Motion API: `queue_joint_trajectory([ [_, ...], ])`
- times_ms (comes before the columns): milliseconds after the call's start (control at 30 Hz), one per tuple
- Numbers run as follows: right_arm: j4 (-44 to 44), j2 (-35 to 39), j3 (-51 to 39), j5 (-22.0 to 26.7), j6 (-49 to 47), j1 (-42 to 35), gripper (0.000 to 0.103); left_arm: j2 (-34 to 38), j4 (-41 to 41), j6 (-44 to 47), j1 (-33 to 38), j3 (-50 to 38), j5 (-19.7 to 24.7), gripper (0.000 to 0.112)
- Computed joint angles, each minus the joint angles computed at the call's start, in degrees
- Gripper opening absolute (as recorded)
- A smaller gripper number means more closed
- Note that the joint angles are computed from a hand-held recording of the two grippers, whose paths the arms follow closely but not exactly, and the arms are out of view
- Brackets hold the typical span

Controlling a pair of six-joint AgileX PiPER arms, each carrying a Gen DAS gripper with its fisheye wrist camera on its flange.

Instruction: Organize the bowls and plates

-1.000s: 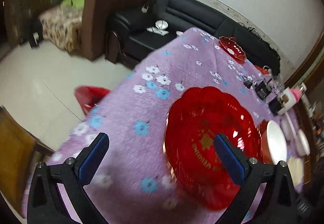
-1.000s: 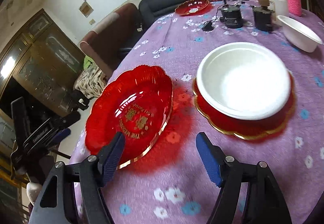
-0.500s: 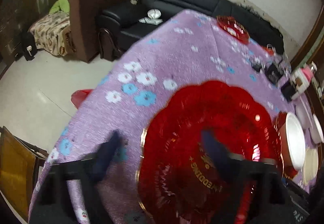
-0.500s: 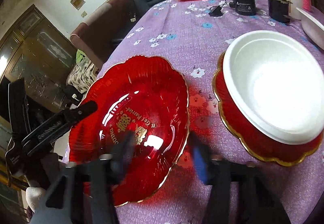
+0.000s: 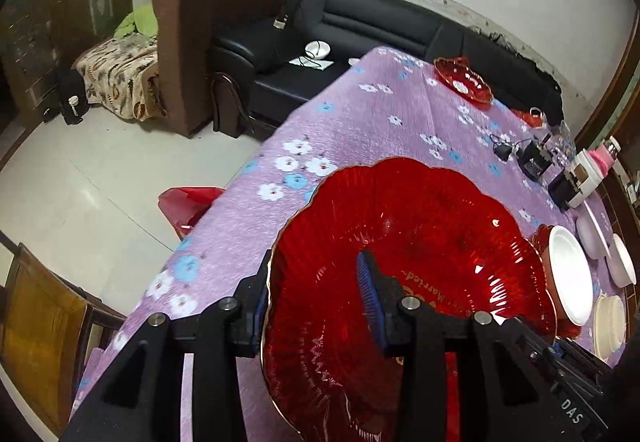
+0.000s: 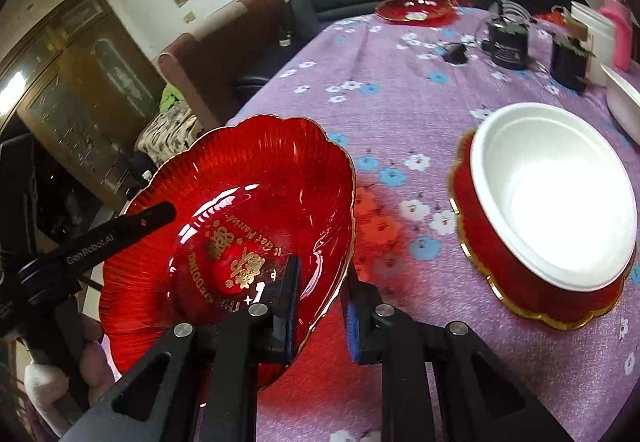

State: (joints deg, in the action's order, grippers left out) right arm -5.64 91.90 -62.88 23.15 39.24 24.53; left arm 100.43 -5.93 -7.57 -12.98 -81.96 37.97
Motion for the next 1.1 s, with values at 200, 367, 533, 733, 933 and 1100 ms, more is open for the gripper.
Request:
queue_joint_trajectory([
  [200, -7.79, -1.51, 1.08, 0.29, 6.22, 4.32, 0.021, -5.74, 0.53, -1.11, 1.15, 7.87, -3.15, 0.039],
  [367, -18.52, -3.25, 3.15, 1.59, 15.69, 8.89, 0.021, -8.87, 0.87, -2.38, 1.61, 13.42, -4.98, 0.039],
  [533, -23.04, -4.42, 6.03, 2.08, 20.37, 11.22, 0.021, -10.17, 3.48, -5.26, 0.42, 17.30, -6.87, 0.039],
  [733, -22.51, -4.75, 9.17, 0.52, 21.46, 10.98, 0.021, -9.52, 8.02, -10.11, -1.52, 19.40, -8.08, 0.039],
  [933, -24.31, -4.34, 9.78, 0.25, 23.49, 11.42, 0.021, -11.02, 23.01, -23.85, -5.28, 21.13, -9.08, 0.039],
  [1100, -24.09, -4.17, 10.19, -0.81, 24.19, 10.99, 0.021, -13.37, 35.75, -35.41, -8.23, 22.56, -8.34, 0.048],
])
